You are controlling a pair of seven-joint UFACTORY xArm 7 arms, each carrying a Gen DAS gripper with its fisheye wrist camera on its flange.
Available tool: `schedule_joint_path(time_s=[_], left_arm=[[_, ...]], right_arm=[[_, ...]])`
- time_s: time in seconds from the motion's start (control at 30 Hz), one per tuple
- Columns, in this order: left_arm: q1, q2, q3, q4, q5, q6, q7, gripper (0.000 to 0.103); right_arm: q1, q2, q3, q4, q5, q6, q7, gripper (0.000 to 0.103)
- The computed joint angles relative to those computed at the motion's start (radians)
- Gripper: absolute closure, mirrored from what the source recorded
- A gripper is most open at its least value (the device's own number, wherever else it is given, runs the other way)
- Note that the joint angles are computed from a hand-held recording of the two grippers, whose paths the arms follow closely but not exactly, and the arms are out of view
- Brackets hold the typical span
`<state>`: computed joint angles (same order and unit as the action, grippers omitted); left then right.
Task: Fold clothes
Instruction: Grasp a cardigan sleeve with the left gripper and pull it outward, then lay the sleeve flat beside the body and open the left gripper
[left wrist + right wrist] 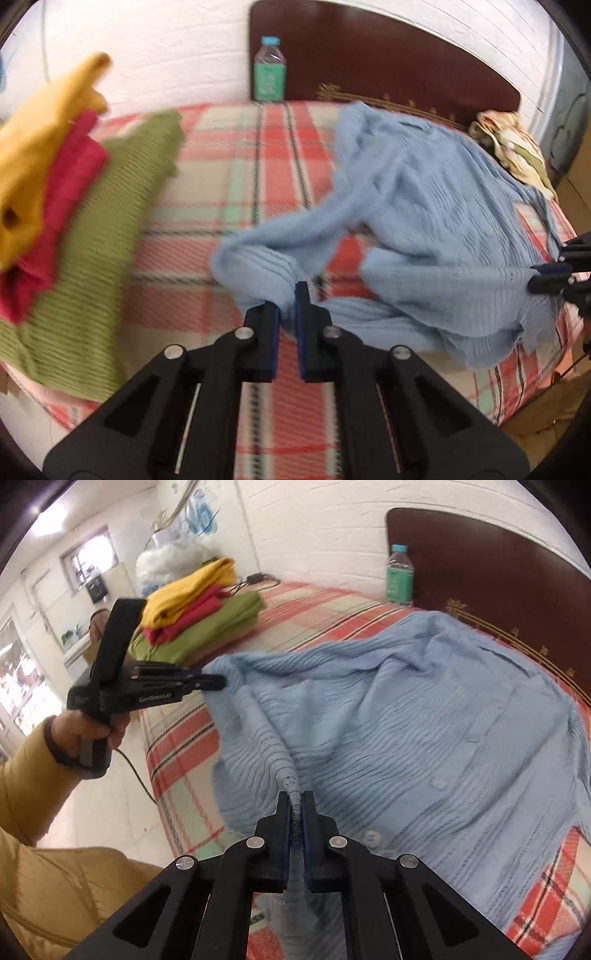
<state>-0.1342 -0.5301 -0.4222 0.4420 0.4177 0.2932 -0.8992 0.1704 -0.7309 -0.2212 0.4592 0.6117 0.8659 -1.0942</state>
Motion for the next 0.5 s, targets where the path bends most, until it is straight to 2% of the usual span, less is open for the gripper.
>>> schedule_joint_path(time_s=[0.13, 0.23, 0.27, 0.3, 0.33, 0.37, 0.4, 0.43, 0.5], left_arm=[[0.069, -0.063, -0.055, 0.036, 0.073, 0.124, -0.037, 0.094], [0.038, -0.080, -0.022, 0.020, 0.072, 0.110, -0.036, 0.094], [0.009, -0.083, 0.010, 0.002, 0.050, 0.082, -0.022, 0.093], [-0.043, -0.078, 0.070, -0.019, 0.006, 0.041, 0.021, 0.078], [-0.112, -0.069, 0.142, -0.043, -0.056, -0.004, 0.077, 0.046], [-0.158, -0.066, 0.184, -0.063, -0.107, -0.039, 0.110, 0.030], [-0.194, -0.069, 0.212, -0.081, -0.147, -0.065, 0.136, 0.012], [-0.231, -0.070, 0.237, -0.096, -0.178, -0.088, 0.169, 0.011], [-0.245, -0.053, 0.236, -0.101, -0.208, -0.101, 0.201, 0.011]], right_arm=[[-0.017, 0.062, -0.018, 0.047, 0.037, -0.044, 0.038, 0.099], [-0.008, 0.065, -0.026, 0.065, 0.054, 0.015, 0.041, 0.094], [-0.002, 0.047, -0.025, 0.057, 0.051, 0.047, 0.023, 0.089], [0.007, 0.028, -0.017, 0.047, 0.042, 0.077, 0.003, 0.085], [0.018, 0.010, -0.005, 0.035, 0.031, 0.106, -0.018, 0.069], [0.025, -0.012, 0.014, 0.016, 0.019, 0.127, -0.028, 0.054], [0.027, -0.031, 0.039, -0.008, 0.009, 0.123, -0.030, 0.050], [0.030, -0.046, 0.064, -0.033, -0.001, 0.107, -0.029, 0.049], [0.047, -0.074, 0.110, -0.081, -0.026, 0.072, -0.019, 0.049]])
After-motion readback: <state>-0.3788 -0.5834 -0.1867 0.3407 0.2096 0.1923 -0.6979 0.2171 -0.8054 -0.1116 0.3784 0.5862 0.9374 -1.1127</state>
